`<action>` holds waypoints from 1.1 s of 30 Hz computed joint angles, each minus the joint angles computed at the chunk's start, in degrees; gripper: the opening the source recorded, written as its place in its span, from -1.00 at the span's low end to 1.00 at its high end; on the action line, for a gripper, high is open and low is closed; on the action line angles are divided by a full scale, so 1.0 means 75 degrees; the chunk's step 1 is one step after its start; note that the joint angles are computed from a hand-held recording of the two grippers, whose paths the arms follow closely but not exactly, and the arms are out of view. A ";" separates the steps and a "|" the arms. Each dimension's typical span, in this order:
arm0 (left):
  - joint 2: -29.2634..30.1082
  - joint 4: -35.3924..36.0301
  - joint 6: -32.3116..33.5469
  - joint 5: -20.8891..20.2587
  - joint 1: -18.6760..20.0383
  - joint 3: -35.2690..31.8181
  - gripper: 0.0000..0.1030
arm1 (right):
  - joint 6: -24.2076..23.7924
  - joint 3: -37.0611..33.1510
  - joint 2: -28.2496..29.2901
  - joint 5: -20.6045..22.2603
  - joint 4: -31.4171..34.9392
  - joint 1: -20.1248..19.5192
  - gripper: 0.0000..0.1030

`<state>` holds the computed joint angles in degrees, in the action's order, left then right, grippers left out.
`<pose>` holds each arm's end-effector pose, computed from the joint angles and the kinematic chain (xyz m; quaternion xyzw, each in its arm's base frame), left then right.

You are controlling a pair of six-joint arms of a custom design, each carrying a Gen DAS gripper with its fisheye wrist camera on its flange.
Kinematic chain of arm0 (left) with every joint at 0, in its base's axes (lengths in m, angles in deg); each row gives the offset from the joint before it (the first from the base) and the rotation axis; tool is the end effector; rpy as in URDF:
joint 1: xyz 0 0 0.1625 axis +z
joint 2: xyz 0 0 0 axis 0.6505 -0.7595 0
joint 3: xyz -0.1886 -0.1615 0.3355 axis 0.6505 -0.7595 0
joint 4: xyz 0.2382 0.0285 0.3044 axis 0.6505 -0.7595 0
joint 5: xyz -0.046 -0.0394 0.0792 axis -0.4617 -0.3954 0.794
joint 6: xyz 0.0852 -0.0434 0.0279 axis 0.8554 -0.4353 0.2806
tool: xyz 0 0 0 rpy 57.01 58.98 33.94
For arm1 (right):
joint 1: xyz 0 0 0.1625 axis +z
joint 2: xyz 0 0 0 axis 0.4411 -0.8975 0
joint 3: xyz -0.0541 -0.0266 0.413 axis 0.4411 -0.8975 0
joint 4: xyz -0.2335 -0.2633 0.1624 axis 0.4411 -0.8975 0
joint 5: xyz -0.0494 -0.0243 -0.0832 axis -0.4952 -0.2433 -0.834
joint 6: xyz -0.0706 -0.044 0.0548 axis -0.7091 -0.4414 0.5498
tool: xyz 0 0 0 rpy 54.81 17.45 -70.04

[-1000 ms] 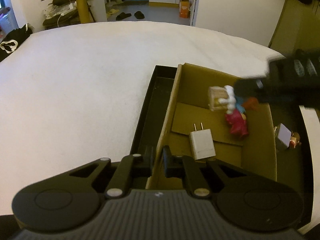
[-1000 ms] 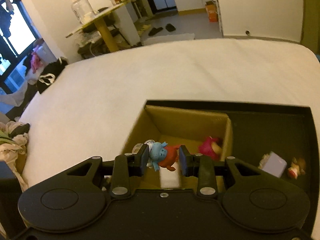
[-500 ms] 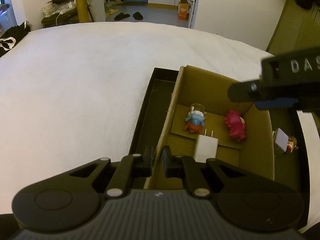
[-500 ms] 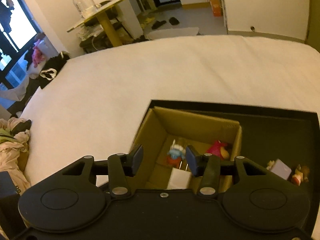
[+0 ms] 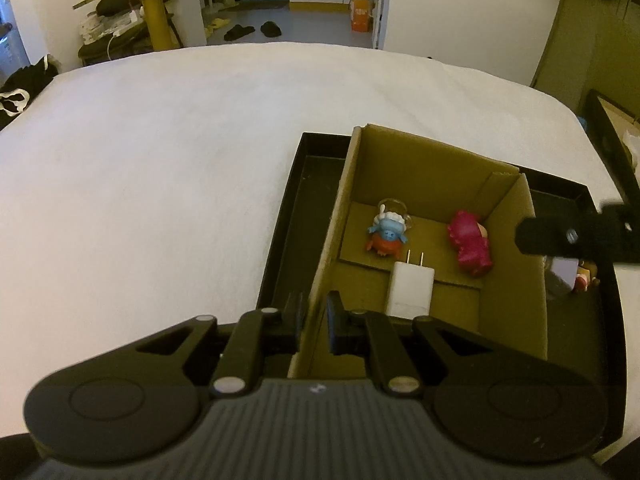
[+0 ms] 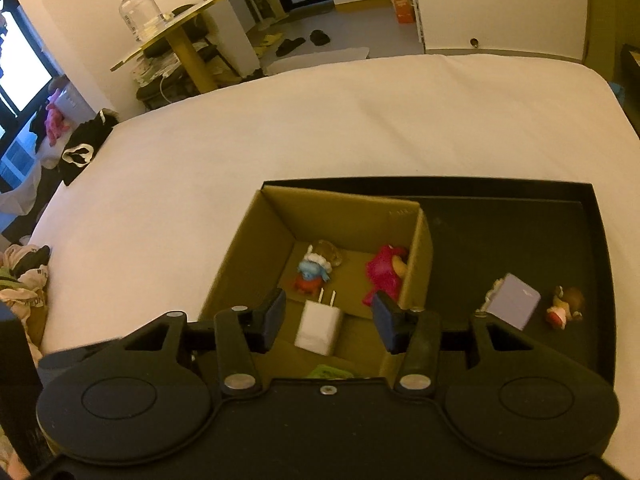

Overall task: Organize rigid objects
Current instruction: 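Move the right gripper to the brown-haired doll and close on it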

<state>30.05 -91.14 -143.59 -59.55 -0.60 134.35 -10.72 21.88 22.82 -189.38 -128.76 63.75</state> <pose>-0.4206 -0.6368 0.0043 0.0042 0.8650 -0.3038 0.3993 0.1080 -0.6947 0.3666 0.2090 -0.9414 0.1993 0.1745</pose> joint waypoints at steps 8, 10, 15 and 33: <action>0.0187 0.1132 -0.0275 -0.0083 -0.0033 -0.0670 -0.72 | -0.0221 0.0278 -0.0313 0.0080 -0.0258 -0.0152 0.28; 0.0292 0.1594 -0.0387 -0.0167 -0.0016 -0.0984 -0.63 | -0.0201 0.0342 -0.0402 0.0149 -0.0366 -0.0227 0.37; 0.0533 0.2375 -0.0437 -0.0086 -0.0060 -0.1577 -0.20 | -0.0168 0.0603 -0.0628 0.0366 -0.0680 -0.0455 0.48; 0.1638 0.5356 -0.0952 0.0095 -0.0100 -0.3778 0.43 | -0.0122 0.1290 -0.0825 0.0681 -0.2584 -0.1399 0.59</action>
